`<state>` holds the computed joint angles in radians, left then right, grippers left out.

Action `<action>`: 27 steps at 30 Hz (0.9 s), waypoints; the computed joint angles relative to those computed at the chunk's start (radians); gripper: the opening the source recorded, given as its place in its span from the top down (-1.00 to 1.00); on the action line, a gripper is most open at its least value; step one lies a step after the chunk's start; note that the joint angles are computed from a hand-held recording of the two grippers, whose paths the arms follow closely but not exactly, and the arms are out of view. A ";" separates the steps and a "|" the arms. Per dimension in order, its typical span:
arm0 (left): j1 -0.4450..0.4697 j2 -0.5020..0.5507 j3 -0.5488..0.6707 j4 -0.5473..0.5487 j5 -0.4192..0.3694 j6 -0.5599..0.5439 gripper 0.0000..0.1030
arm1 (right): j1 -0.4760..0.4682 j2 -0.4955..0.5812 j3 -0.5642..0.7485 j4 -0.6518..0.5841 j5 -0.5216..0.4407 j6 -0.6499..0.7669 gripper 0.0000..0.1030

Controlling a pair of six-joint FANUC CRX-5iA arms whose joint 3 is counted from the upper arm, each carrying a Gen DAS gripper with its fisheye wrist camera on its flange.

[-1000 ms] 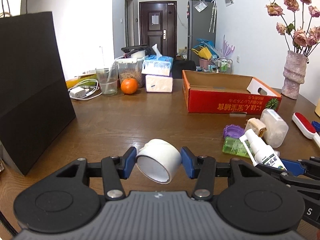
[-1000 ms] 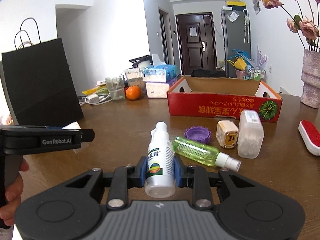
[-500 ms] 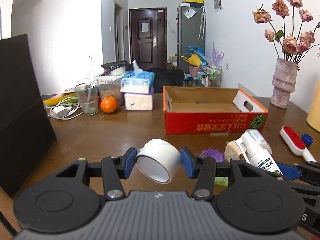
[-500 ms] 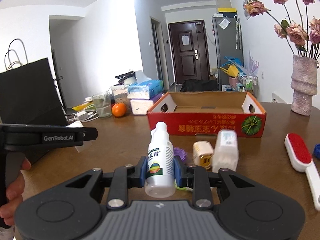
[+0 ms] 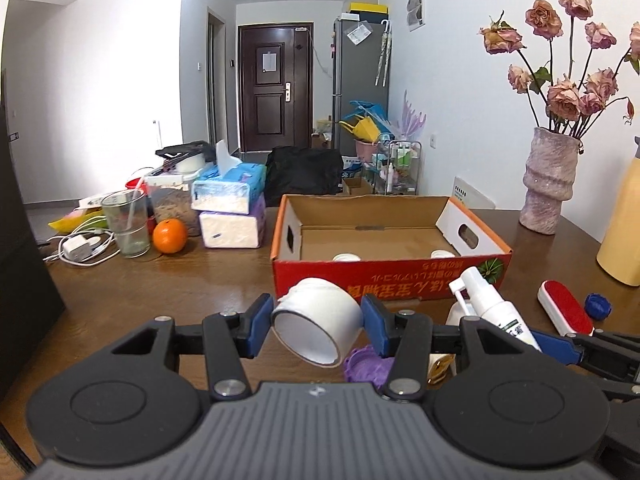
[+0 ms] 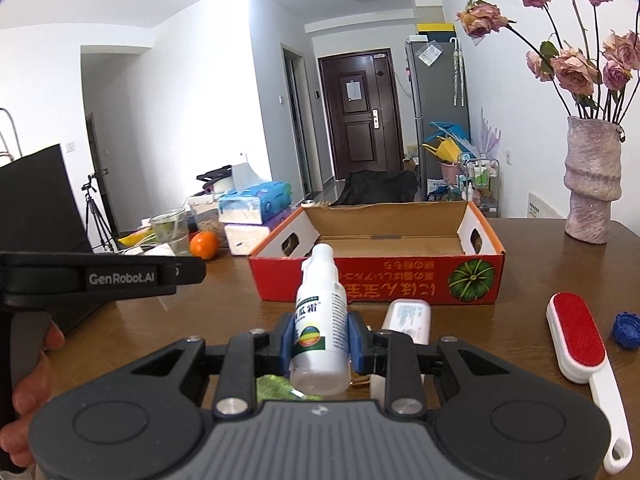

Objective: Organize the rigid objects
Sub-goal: 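Carry the tape roll with the left tool while the right carries the spray bottle toward the box, then lower the tape roll left while the right lowers the spray bottle into the box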

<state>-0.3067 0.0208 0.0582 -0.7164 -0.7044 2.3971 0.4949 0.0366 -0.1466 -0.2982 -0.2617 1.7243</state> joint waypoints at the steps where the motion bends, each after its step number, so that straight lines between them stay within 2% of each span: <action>1: 0.000 0.010 0.010 0.001 0.002 -0.001 0.02 | -0.007 0.009 0.012 -0.013 -0.004 0.011 0.48; 13: 0.022 0.123 0.126 0.054 0.036 -0.046 0.02 | -0.051 0.105 0.118 -0.053 -0.011 0.033 0.48; 20: 0.052 0.180 0.181 0.092 0.058 -0.053 0.02 | -0.053 0.160 0.168 -0.012 0.003 -0.013 0.48; 27: 0.086 0.239 0.238 0.148 0.084 -0.083 0.02 | -0.047 0.222 0.216 0.079 0.030 -0.109 0.48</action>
